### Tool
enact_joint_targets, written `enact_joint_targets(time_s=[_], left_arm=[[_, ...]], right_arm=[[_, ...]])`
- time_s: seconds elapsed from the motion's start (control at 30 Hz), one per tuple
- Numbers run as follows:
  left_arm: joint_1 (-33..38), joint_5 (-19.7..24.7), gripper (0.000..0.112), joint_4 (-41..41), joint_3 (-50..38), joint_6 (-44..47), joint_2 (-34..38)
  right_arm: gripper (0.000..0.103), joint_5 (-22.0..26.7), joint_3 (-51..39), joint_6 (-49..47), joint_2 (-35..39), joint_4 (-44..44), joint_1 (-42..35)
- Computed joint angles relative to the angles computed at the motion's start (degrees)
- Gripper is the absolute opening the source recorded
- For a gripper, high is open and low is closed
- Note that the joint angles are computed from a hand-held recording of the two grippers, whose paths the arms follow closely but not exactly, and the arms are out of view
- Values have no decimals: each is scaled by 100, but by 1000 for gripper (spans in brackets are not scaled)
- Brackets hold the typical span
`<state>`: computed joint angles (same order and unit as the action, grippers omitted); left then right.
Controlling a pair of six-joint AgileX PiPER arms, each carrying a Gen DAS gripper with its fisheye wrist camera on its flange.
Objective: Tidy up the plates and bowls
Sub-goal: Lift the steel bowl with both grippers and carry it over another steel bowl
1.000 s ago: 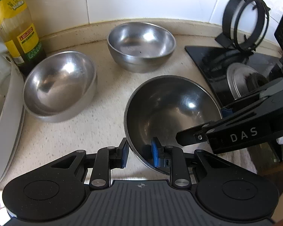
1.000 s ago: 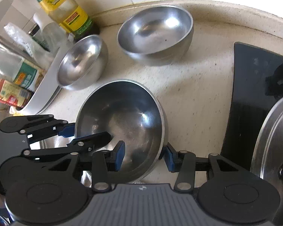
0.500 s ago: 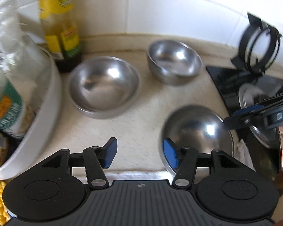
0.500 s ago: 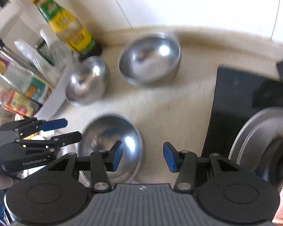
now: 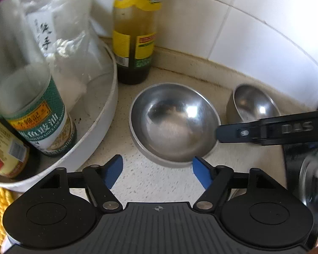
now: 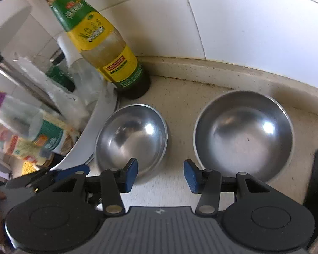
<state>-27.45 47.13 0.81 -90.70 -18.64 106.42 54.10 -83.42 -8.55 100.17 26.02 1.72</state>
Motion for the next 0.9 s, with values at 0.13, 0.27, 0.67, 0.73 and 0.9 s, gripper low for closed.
enact_joint_targets(time_s=[0.13,0.27,0.67,0.73,0.9], left_arm=[[15,-134,77,64,99,-327,-126],[-50,84,77,383,-227,-647,152],[17,147,78,406,-339,-725,441],[7,143,78,495,-327,-780,454],[5,157,77,482,-282,-473,468]], right_arm=[[65,38,-298,-72,310,155,-54],[67,149,-666,-191,670,542,-102],[69,444,-1708,231,1363,-126,325],[70,381,-1661,298,1392,-136,354],[71,540,-1343,90,1124,-83,383]])
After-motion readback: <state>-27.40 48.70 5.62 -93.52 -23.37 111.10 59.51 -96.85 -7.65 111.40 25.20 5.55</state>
